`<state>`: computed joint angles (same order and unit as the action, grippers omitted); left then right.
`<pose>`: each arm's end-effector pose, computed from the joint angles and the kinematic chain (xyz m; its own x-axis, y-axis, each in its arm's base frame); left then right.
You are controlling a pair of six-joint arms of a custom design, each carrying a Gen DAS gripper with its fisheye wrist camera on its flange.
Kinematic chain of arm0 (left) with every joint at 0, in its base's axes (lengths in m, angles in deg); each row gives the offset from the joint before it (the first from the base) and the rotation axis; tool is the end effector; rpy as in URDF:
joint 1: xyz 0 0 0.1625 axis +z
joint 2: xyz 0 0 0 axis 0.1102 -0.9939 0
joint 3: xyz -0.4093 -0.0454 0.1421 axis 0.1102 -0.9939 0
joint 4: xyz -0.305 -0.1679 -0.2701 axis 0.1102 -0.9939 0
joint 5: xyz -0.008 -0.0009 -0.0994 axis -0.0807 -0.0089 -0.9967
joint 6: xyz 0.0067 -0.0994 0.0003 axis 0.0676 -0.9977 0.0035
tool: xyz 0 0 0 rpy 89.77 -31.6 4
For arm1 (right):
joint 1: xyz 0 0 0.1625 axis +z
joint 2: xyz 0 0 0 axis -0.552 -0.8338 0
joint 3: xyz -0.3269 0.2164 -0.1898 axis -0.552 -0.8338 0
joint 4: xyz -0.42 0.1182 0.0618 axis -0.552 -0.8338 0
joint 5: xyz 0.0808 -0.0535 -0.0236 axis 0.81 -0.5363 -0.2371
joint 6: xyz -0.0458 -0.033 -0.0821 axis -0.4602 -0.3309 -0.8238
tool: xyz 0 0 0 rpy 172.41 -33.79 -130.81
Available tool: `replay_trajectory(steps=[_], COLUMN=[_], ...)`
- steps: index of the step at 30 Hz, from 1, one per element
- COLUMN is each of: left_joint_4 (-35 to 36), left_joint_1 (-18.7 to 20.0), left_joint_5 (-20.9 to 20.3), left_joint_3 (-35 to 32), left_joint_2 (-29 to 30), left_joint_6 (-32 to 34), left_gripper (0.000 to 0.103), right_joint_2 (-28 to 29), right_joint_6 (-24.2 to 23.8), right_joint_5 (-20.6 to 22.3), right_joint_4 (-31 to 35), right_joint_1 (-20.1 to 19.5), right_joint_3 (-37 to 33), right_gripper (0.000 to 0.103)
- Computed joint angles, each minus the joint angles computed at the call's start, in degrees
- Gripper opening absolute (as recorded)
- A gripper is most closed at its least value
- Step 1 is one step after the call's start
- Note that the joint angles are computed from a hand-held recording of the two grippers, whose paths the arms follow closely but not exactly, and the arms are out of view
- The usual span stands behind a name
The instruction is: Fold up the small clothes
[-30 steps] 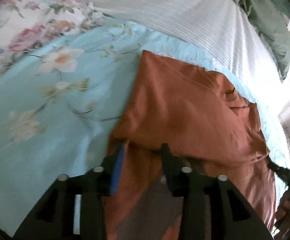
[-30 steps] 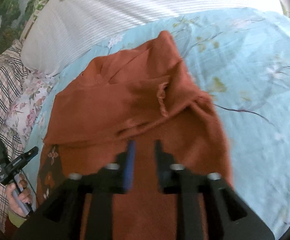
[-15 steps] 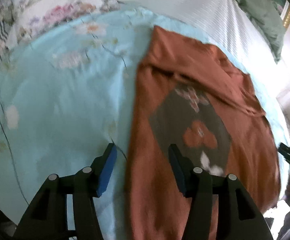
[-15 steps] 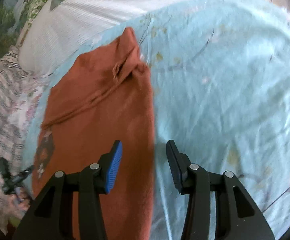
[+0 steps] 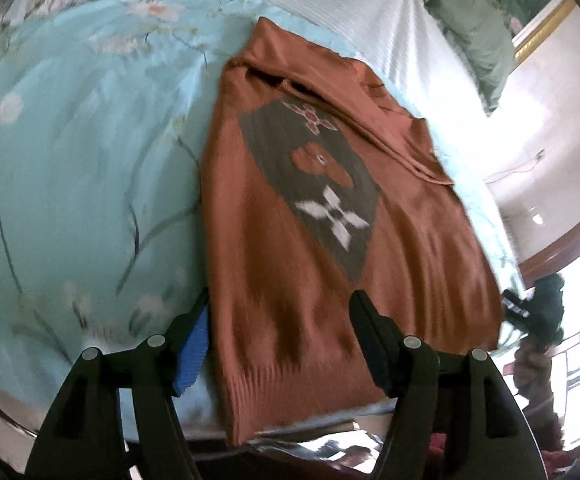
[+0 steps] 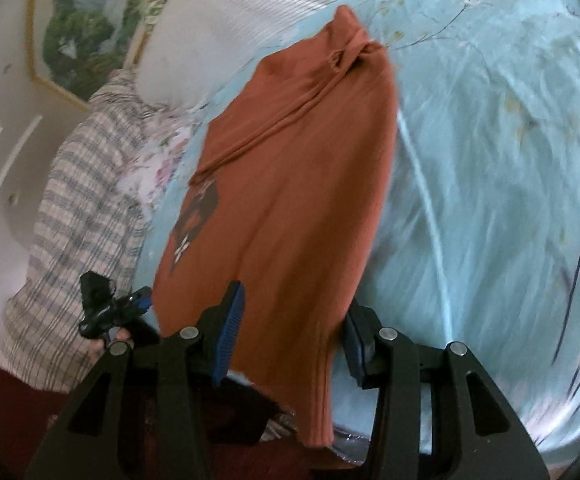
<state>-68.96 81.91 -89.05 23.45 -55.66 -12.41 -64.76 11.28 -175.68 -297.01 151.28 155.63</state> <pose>0.1191 -0.6582 0.4571 -0.9011 0.4020 -0.1626 0.4306 0.8737 -0.2264 0.3228 -0.4262 0.0160 -0.9872 0.1499 0.0545 0.0628 0.6791 -0.7314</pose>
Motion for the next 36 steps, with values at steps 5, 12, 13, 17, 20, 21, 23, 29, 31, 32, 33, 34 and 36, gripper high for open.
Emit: replay_trajectory(steps=[5, 12, 13, 17, 20, 21, 23, 29, 31, 32, 33, 34, 36], left_joint_4=[3.8, 10.7, 11.2, 10.9, 9.4, 9.0, 7.9, 4.7, 2.7, 1.3, -0.1, -1.7, -4.9], left_joint_1=[1.3, 2.1, 2.2, 2.5, 2.2, 2.1, 1.8, 0.8, 0.1, -0.5, -1.1, -1.7, -2.6], left_joint_5=[-3.1, -3.6, -3.4, -3.7, -2.9, -2.9, -3.8, -11.2, -12.8, -13.2, -13.3, -13.6, -15.0], left_joint_3=[-0.4, -3.3, -3.5, -3.1, -2.1, -1.8, -1.2, -1.6, -1.7, -1.9, -2.2, -2.5, -3.8], left_joint_2=[-0.7, 0.7, 0.9, 1.2, 0.5, 0.2, -0.7, -2.3, -2.5, -2.3, -2.0, -1.6, -0.2], left_joint_6=[1.0, 0.6, 0.5, 0.1, 1.4, 1.8, 2.3, 2.5, 2.6, 2.5, 2.2, 1.8, 0.8], left_gripper=[0.062, 0.026, 0.02, 0.012, 0.005, 0.005, 0.005, 0.005, 0.005, 0.005, 0.005, 0.004, 0.004], right_joint_2=[2.0, 1.0, 0.9, 0.6, 0.6, 0.6, 0.7, 0.4, -0.2, -0.7, -1.0, -1.3, -2.1], right_joint_6=[-0.8, -0.2, 0.3, 3.2, 2.1, 1.5, 0.3, -2.9, -4.4, -5.5, -6.2, -6.7, -8.6], right_joint_5=[-1.1, -2.6, -3.0, -3.7, -3.9, -3.2, -1.0, 3.2, 3.1, 2.9, 2.9, 2.9, 2.0], right_joint_4=[-2.1, 2.3, 2.5, 1.3, 0.4, -0.8, -4.3, -11.2, -11.9, -11.8, -11.6, -11.3, -9.3], right_joint_1=[0.4, 0.3, 0.2, -0.1, 0.6, 0.7, 0.6, 0.3, 0.2, 0.0, -0.3, -0.6, -1.4], right_joint_3=[-0.9, -1.5, -1.4, -0.1, 0.0, 0.2, 0.4, -1.1, -2.1, -2.9, -3.7, -4.4, -6.7], right_gripper=[0.047, 0.039, 0.033, 0.007, 0.007, 0.007, 0.007, 0.007, 0.007, 0.007, 0.007, 0.007, 0.007])
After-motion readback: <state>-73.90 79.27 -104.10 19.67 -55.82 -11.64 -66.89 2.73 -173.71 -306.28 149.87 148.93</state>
